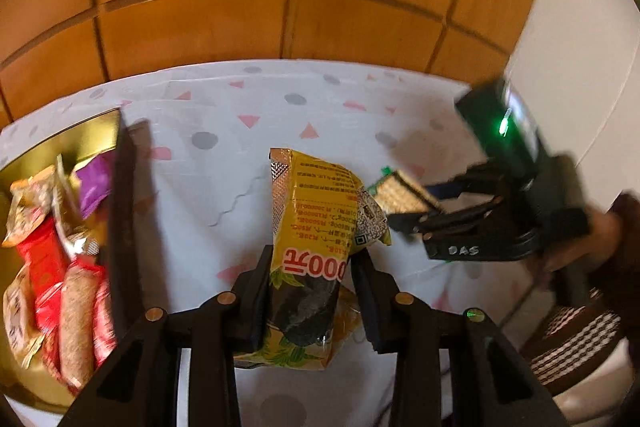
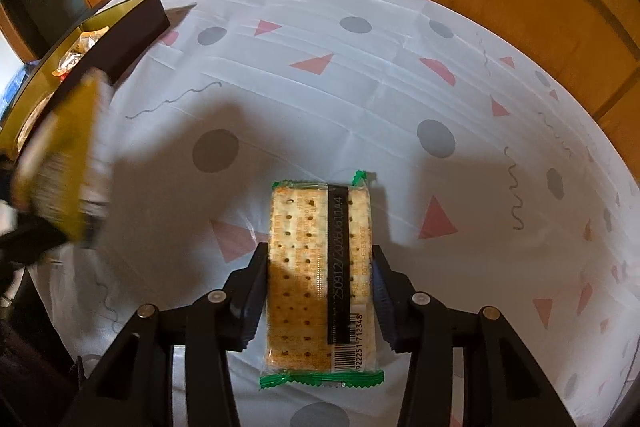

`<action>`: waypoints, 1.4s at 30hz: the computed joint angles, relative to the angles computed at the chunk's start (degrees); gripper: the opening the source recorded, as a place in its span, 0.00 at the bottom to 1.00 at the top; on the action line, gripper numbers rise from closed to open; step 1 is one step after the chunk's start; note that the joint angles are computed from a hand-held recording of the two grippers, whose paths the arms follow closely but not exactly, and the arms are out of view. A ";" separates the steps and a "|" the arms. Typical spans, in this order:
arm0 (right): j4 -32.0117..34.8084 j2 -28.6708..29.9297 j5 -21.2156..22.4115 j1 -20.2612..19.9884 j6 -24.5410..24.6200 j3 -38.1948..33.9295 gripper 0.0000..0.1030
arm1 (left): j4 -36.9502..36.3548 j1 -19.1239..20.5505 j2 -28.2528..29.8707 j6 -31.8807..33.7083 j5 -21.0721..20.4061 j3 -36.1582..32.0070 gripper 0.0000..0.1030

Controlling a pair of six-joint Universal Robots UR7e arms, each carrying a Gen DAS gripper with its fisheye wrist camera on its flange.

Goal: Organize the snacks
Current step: 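Drop the chip bag into the tin with the left tool while the right holds the crackers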

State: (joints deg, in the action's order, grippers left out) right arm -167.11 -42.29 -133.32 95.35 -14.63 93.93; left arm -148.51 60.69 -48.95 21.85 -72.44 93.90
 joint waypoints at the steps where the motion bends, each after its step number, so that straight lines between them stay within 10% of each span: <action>1: -0.03 0.04 -0.01 0.02 -0.01 -0.04 0.46 | 0.85 0.41 -0.77 -1.05 -0.99 -0.50 0.36; 19: -2.07 0.98 -2.35 0.90 -1.34 0.22 0.46 | 13.97 11.98 0.96 -23.62 3.90 -20.40 0.36; 24: -2.04 0.88 -2.30 0.87 -1.00 0.32 0.46 | 19.64 11.87 7.39 -24.74 11.53 -27.92 0.37; 28: -1.91 0.82 -2.21 0.81 -0.79 0.27 0.47 | 17.79 11.04 8.96 -21.40 13.63 -28.56 0.43; 32: -1.87 0.79 -2.20 0.78 -0.76 0.26 0.47 | 10.49 10.01 6.97 -17.87 15.40 -24.23 0.73; 42: -3.05 1.29 -3.13 1.02 -1.73 0.24 0.47 | -3.10 7.32 4.09 -8.02 25.91 -14.56 0.72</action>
State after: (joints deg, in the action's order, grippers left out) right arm -170.16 -41.00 -136.45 96.37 -16.36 94.16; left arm -151.61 68.01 -44.85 13.82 -46.52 79.34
